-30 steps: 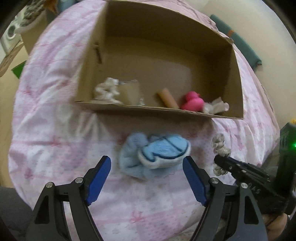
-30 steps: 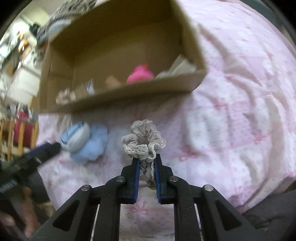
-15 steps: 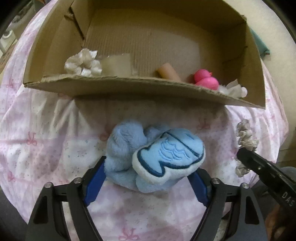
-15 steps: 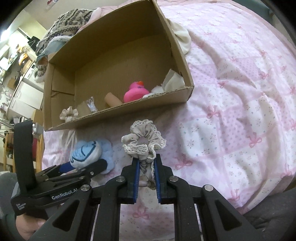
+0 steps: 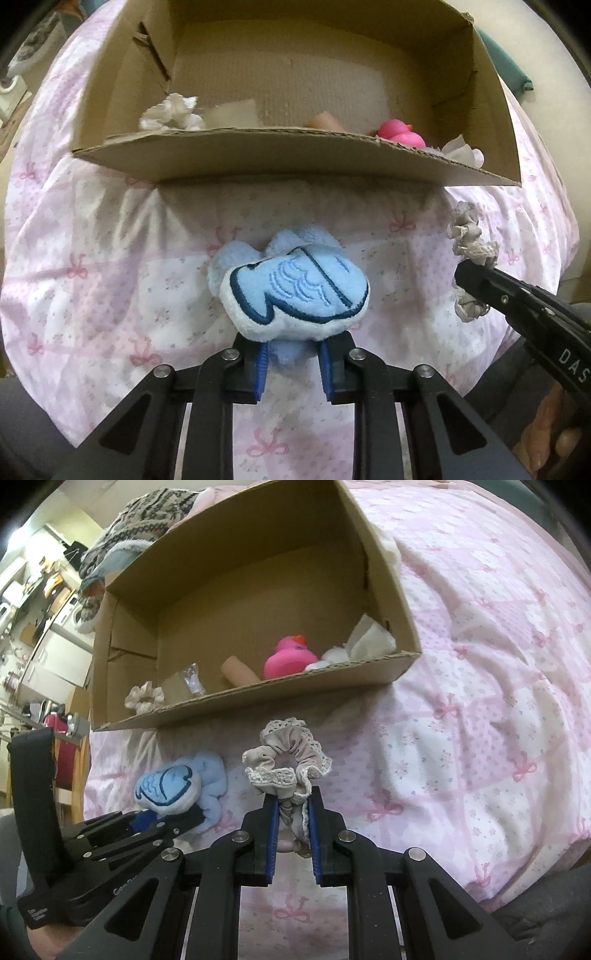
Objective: Organize soft objects
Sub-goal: 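Lift the slipper with the left tool while the right tool carries the scrunchie over the box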
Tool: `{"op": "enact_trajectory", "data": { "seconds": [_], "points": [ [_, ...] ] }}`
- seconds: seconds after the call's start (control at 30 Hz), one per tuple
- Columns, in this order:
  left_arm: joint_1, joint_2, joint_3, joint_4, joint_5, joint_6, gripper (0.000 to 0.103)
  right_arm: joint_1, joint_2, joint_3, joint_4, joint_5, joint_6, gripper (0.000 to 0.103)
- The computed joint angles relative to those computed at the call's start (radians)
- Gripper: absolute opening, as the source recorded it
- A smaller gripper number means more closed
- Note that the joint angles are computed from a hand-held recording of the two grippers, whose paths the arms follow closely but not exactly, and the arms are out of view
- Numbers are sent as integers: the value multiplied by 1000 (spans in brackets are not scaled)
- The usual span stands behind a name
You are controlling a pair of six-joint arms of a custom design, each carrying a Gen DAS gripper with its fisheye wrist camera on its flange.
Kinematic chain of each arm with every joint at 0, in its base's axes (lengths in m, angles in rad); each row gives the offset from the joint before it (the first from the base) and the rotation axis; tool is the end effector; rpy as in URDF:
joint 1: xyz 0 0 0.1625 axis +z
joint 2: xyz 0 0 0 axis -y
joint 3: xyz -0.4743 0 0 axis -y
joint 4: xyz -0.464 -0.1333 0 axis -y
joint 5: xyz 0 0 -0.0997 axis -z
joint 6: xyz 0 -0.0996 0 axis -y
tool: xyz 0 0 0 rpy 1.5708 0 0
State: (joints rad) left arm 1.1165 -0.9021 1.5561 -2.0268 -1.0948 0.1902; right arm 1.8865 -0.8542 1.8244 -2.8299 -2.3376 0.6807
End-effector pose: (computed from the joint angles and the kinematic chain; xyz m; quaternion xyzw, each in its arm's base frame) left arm -0.1651 -0.7458 0.1460 0.3284 0.9099 0.0643 0.2452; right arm 0.2752 -0.6357 0.0970 -0.2195 -0.8927 0.2942 0.2614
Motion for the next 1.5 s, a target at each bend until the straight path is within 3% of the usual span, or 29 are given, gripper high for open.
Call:
{"op": "enact_trajectory", "data": {
  "seconds": [0.7, 1.13, 1.5],
  "points": [
    [2, -77, 9, -82, 100, 11, 21, 23, 11, -12, -17, -28, -68, 16],
    [-32, -158, -6, -143, 55, 29, 21, 91, -7, 7, -221, -89, -232, 16],
    [-56, -75, -119, -239, 37, 102, 21, 99, -14, -59, -320, -94, -399, 16]
  ]
}}
